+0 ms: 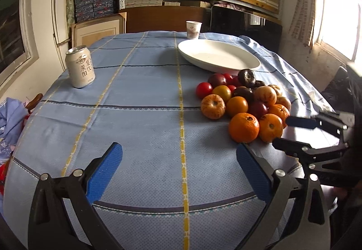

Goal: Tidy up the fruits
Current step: 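Grasp an orange with the right tool while the left tool reaches another orange, then grasp the orange with the left tool while the right tool carries its orange to the plate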

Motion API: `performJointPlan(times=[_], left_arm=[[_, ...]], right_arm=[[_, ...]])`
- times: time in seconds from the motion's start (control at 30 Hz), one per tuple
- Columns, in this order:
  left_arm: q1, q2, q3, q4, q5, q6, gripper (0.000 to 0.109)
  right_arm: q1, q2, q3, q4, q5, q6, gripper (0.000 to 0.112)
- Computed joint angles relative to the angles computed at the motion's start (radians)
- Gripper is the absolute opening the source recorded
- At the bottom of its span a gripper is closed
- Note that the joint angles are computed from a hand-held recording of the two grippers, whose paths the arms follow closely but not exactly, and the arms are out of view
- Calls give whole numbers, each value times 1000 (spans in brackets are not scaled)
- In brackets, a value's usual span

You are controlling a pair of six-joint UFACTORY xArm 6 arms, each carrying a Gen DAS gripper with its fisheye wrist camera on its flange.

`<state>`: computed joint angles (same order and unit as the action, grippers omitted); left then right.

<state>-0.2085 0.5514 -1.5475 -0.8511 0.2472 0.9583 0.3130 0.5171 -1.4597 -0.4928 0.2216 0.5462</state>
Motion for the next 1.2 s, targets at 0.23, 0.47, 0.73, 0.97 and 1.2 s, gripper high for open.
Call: performJointPlan(times=[0.23, 0.47, 0.73, 0.97, 1.2], left_arm=[[10, 28, -29, 24, 42, -40, 99], [14, 40, -42, 56, 48, -79, 99], [15, 43, -61, 203, 75, -206, 99], [-47, 66, -143, 174, 172, -111, 83], [-68, 185, -331, 301, 342, -242, 63]], right_arm=[[16, 50, -96, -87, 99, -122, 55], [30, 86, -155, -190, 154, -158, 52], [15, 32, -82, -242, 91, -62, 43], [-89, -183, 197, -476, -153, 419, 44], [-181, -270, 279, -801, -226, 854, 44]])
